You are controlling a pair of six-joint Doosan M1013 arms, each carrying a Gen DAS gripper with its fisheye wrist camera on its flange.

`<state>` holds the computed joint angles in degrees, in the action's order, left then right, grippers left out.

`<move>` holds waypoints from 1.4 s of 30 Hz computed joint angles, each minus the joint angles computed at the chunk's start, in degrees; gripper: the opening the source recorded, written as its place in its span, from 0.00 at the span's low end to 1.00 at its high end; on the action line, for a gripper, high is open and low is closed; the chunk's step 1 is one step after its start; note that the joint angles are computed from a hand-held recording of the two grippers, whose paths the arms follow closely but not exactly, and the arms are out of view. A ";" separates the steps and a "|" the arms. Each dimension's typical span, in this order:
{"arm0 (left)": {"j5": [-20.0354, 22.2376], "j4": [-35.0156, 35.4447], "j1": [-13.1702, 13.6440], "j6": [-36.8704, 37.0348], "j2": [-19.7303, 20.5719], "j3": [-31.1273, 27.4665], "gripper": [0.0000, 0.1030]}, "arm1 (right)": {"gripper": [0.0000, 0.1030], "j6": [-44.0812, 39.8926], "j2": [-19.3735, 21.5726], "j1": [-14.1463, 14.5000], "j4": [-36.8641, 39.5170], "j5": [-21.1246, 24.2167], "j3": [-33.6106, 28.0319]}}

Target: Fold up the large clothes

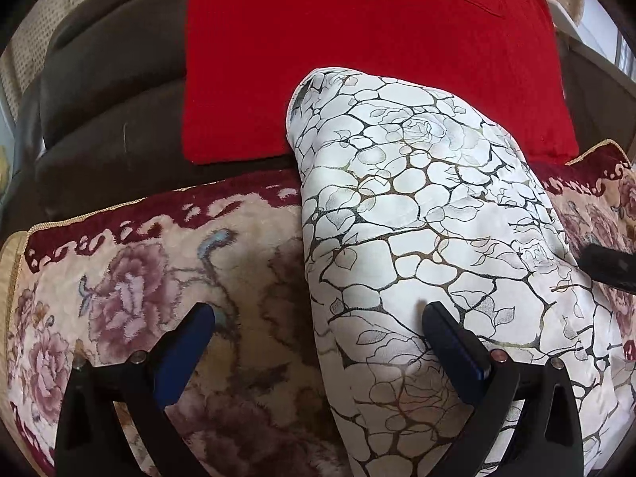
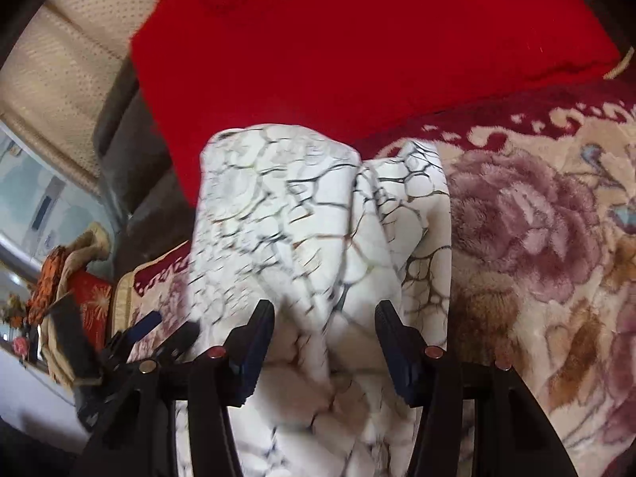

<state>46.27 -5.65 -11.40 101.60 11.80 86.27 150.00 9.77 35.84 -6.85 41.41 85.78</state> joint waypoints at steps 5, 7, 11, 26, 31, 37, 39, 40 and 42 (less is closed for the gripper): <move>-0.56 0.47 -0.13 -0.01 -0.38 0.48 1.00 | 0.55 -2.57 -2.16 2.28 -0.61 -0.40 0.96; -0.86 0.52 -0.14 -0.01 -0.54 0.71 1.00 | 0.55 -2.73 -2.81 3.10 -0.94 -0.69 1.48; -1.21 0.57 -0.13 -0.08 -0.78 0.98 1.00 | 0.55 -3.10 -2.64 4.25 -0.33 0.14 2.08; -4.45 5.06 -1.31 -0.56 -2.20 2.62 1.00 | 0.57 -3.53 -2.25 3.53 3.34 -1.66 4.31; -5.60 6.54 -1.70 -0.92 -2.67 3.12 1.00 | 0.58 -3.60 -2.26 3.45 3.77 -2.33 4.59; -7.77 7.77 -2.00 -1.47 -3.59 4.01 1.00 | 0.58 -3.42 -2.45 3.46 3.97 -3.05 5.02; -8.51 7.33 -1.92 -1.10 -3.83 4.26 1.00 | 0.58 -3.39 -2.48 3.41 4.18 -3.37 5.17; -8.67 7.22 -1.86 -1.12 -3.92 4.32 1.00 | 0.58 -3.38 -2.49 3.40 4.26 -3.49 5.22; -8.51 6.49 -1.71 -0.80 -3.96 4.29 1.00 | 0.59 -3.62 -2.50 3.32 4.56 -3.65 5.28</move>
<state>37.75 0.85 -13.11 100.80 7.84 90.56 146.39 7.28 39.15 -2.29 37.76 91.06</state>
